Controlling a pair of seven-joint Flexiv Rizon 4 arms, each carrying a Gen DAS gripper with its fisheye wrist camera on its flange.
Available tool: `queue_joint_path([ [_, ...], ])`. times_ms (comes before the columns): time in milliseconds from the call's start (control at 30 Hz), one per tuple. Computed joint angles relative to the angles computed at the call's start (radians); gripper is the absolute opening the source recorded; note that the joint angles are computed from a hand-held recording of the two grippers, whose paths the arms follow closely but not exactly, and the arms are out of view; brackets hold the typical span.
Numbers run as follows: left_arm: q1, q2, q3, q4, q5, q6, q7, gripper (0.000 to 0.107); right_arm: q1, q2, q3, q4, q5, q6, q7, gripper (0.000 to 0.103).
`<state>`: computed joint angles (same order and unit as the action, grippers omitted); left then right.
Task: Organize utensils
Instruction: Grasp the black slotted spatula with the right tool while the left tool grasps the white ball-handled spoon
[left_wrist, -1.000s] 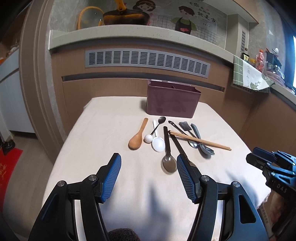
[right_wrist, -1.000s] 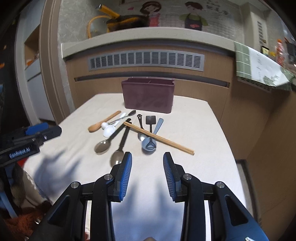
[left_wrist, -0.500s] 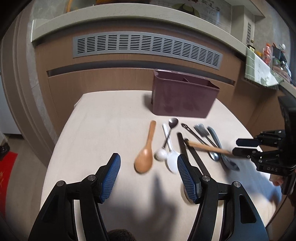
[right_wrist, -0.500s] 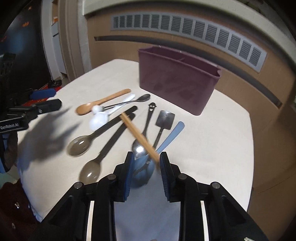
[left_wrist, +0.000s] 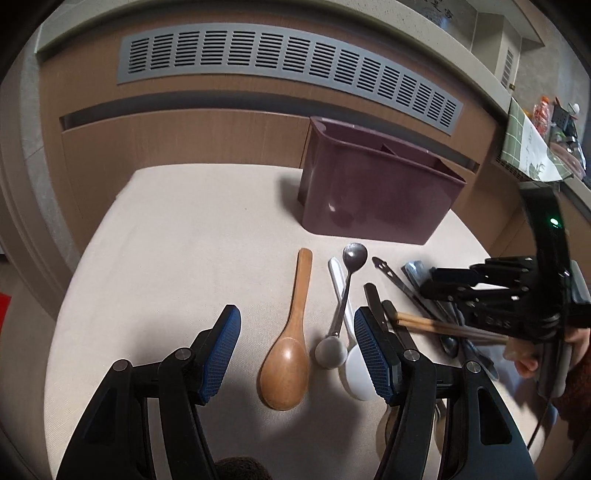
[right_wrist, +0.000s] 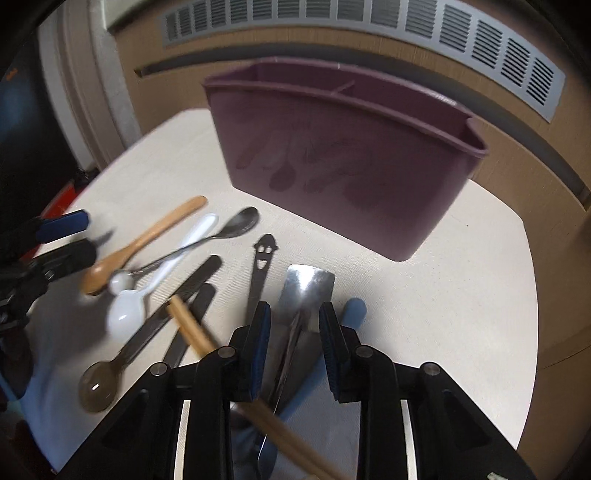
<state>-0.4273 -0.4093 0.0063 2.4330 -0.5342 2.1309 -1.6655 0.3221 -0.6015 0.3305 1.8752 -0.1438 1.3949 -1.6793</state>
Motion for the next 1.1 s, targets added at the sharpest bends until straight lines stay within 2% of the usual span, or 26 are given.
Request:
queue_joint_path([
  [100, 0.035, 0.004, -0.009, 0.009, 0.038, 0.008, -0.027, 0.064, 0.024, -0.011, -0.028, -0.026, 0.004, -0.034, 0.052, 0.026],
  [167, 0.066, 0.006, -0.018, 0.017, 0.069, 0.016, -0.059, 0.064, 0.009, -0.020, -0.010, -0.048, 0.022, -0.057, 0.059, 0.028],
  [300, 0.096, 0.004, -0.022, 0.018, 0.108, 0.002, -0.091, 0.064, 0.050, -0.025, -0.045, -0.055, 0.016, -0.040, 0.104, 0.035],
  [433, 0.078, 0.005, -0.012, 0.017, 0.111, -0.012, -0.078, 0.064, 0.153, -0.009, -0.168, 0.002, -0.071, 0.044, 0.190, 0.036],
  [533, 0.092, 0.010, -0.023, 0.019, 0.147, -0.018, -0.082, 0.064, 0.138, -0.004, -0.161, 0.023, -0.101, 0.066, 0.205, 0.029],
  [600, 0.109, 0.014, -0.037, 0.018, 0.182, -0.029, -0.090, 0.064, 0.117, 0.006, -0.148, 0.038, -0.108, 0.071, 0.208, 0.029],
  [733, 0.055, 0.015, -0.017, 0.007, 0.167, -0.053, -0.054, 0.064, 0.174, 0.044, -0.257, 0.118, -0.130, 0.209, 0.293, 0.029],
  [767, 0.051, 0.014, -0.019, 0.005, 0.168, -0.053, -0.052, 0.064, 0.164, 0.053, -0.256, 0.130, -0.130, 0.225, 0.302, 0.029],
  [900, 0.061, -0.002, -0.044, -0.008, 0.197, -0.032, -0.073, 0.064, 0.032, 0.069, -0.133, 0.149, -0.116, 0.246, 0.290, 0.029],
  [1000, 0.109, -0.012, -0.075, -0.019, 0.232, -0.049, -0.126, 0.064, 0.003, 0.079, -0.107, 0.165, -0.110, 0.259, 0.293, 0.029],
  [1100, 0.079, -0.018, -0.043, -0.029, 0.201, -0.081, -0.129, 0.064, -0.031, 0.093, -0.072, 0.185, -0.102, 0.277, 0.295, 0.029],
])
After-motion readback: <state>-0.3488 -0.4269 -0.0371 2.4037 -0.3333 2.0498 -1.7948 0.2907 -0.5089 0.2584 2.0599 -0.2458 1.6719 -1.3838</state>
